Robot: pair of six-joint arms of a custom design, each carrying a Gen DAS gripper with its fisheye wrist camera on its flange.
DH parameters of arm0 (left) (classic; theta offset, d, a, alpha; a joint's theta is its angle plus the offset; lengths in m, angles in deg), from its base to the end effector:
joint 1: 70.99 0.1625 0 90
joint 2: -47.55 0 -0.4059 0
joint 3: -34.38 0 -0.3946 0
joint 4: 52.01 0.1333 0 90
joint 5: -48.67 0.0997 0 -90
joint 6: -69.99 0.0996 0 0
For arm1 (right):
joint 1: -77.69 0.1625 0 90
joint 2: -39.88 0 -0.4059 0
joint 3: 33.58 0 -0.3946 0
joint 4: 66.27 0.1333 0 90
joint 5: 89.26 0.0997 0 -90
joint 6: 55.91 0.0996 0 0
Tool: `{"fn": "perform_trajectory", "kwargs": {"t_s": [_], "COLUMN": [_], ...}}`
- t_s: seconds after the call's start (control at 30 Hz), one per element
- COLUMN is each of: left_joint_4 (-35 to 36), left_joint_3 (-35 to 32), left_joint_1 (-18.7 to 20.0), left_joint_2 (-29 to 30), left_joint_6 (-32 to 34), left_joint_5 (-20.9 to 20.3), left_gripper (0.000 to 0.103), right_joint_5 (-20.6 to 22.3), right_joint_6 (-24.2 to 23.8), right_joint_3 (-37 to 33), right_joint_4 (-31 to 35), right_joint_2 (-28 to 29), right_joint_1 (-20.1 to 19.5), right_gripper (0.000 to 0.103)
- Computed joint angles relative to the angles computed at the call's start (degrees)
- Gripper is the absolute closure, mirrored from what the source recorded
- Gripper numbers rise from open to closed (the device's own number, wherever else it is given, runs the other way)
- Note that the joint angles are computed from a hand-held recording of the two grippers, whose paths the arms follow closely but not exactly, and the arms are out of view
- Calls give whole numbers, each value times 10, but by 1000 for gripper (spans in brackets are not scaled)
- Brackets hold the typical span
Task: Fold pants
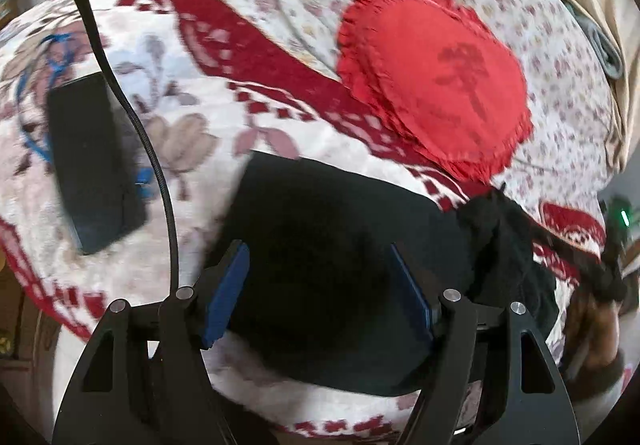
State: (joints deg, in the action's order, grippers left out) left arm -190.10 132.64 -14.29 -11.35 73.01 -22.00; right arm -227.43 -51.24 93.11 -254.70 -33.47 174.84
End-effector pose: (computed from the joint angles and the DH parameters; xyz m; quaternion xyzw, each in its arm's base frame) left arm -0.2056 -0.6158 0.1820 0.2942 0.9380 -0.1161 0.1420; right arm 0.1170 -0.4583 0.2585 -0.1382 -0.8464 0.3870 0.3389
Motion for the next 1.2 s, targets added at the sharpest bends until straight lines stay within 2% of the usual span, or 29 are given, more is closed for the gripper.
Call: {"fn": "perform_trajectory", "kwargs": {"t_s": [0.1,0.17,0.3,0.33,0.4,0.43,0.47,0.53,0.63,0.7,0.77,0.83,0.9,0.97,1.03,1.07,1.1,1.2], "left_joint_4": [3,11,23,24,27,28,30,33,35,32,31,34,37,37,37,36,36,38], "left_joint_3": [5,4,0,0,-2,-2,-3,-5,-8,-5,-2,0,2,3,4,4,4,2], "left_joint_1": [-10,-15,-19,-20,-21,-21,-21,-20,-17,-15,-15,-16,-16,-18,-19,-20,-20,-20], "left_joint_2": [13,21,35,36,37,36,36,36,36,32,30,28,27,26,25,24,22,18], "left_joint_6": [5,6,-2,-4,-8,-8,-7,-9,-16,-19,-20,-20,-21,-23,-28,-29,-31,-34], "left_joint_5": [-10,-16,-19,-18,-15,-14,-13,-10,-13,-18,-20,-19,-16,-14,-10,-9,-7,-1], "left_gripper": [32,32,32,32,32,32,32,32,32,32,32,32,32,32,32,32,32,32], "right_joint_5": [6,8,0,-6,-15,11,38,48,48,28,1,-3,1,-1,16,17,9,6], "right_joint_6": [26,38,32,17,-43,-44,-38,-54,-76,-75,-48,14,64,117,146,153,160,152], "right_joint_3": [-32,-56,-107,-112,-111,-102,-90,-59,10,78,132,193,237,264,280,286,291,300], "right_joint_4": [44,72,125,115,62,66,68,37,-23,-65,-68,-25,38,152,215,229,231,181], "right_joint_2": [-11,-6,31,44,58,44,25,-8,-75,-136,-187,-257,-313,-355,-383,-395,-401,-418], "right_joint_1": [-38,-55,-85,-92,-91,-95,-96,-80,-43,-1,35,57,57,30,0,-5,-1,14], "right_gripper": [48,41,35,36,57,83,92,94,94,94,94,94,94,94,89,80,76,61]}}
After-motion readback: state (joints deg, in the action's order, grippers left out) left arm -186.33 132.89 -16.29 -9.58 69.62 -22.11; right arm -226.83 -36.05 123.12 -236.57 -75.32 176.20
